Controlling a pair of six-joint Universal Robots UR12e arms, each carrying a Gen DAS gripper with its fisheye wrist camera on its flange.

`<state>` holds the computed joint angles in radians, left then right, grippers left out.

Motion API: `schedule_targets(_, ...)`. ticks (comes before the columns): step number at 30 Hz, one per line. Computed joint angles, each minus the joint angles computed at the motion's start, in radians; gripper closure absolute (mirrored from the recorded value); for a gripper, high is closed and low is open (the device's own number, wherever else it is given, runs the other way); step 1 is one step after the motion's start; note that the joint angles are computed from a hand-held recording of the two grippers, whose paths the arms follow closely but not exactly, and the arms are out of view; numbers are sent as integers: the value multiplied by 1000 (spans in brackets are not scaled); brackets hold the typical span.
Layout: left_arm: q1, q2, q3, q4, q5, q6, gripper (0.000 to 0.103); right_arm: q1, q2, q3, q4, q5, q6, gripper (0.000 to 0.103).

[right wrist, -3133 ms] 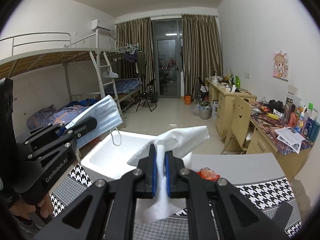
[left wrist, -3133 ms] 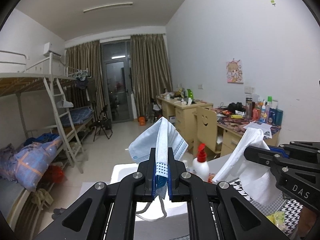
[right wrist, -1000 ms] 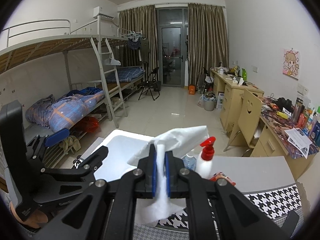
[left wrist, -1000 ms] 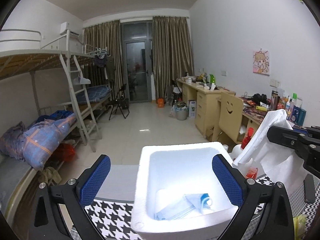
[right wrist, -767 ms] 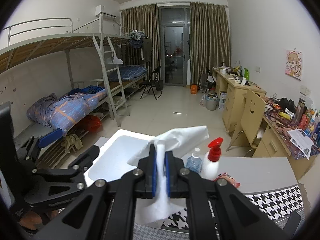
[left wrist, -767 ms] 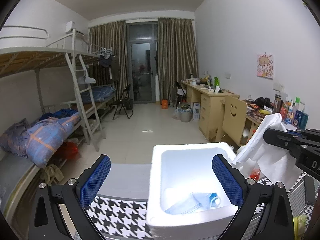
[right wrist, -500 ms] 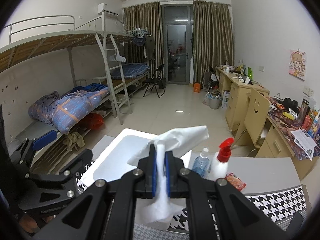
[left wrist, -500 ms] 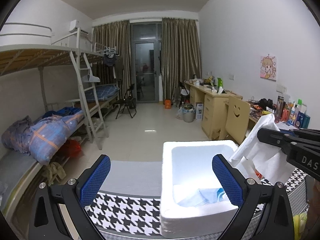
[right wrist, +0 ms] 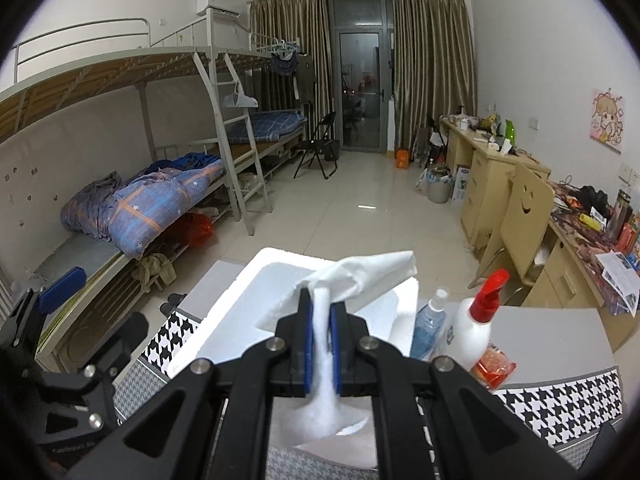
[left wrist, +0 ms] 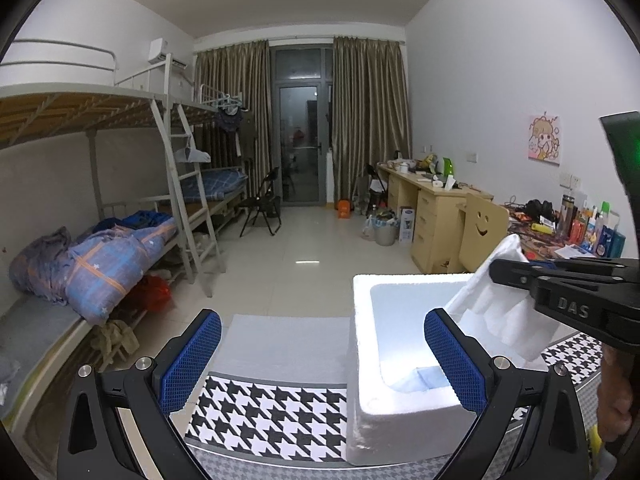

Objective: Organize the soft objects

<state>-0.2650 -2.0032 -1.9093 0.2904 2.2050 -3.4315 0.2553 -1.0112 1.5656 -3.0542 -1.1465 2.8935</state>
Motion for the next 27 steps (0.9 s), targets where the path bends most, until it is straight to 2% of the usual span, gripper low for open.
schedule_targets(13, 6, 4, -21, -7, -2, -23, 1, 12, 29, -46, 85, 3, -7, 91)
schedule_targets(14, 6, 5, -21, -10, -3, -23, 1, 14, 32, -51, 95, -5, -2, 85)
schedule_targets(17, 5, 5, -21, -13, -4, -25, 1, 15, 34, -58, 130, -10, -13, 58)
schedule_targets(18, 6, 6, -23, -14, -6, -28, 1, 13, 34, -60, 144, -6, -6, 52)
schedule_targets(24, 5, 7, -24, -16, -6, -33, 1, 1, 25, -52, 155, 13, 5, 42)
schedule_targets(27, 2, 8, -22, -18, -4, -34, 1, -5, 16, -39, 135, 21, 8, 41)
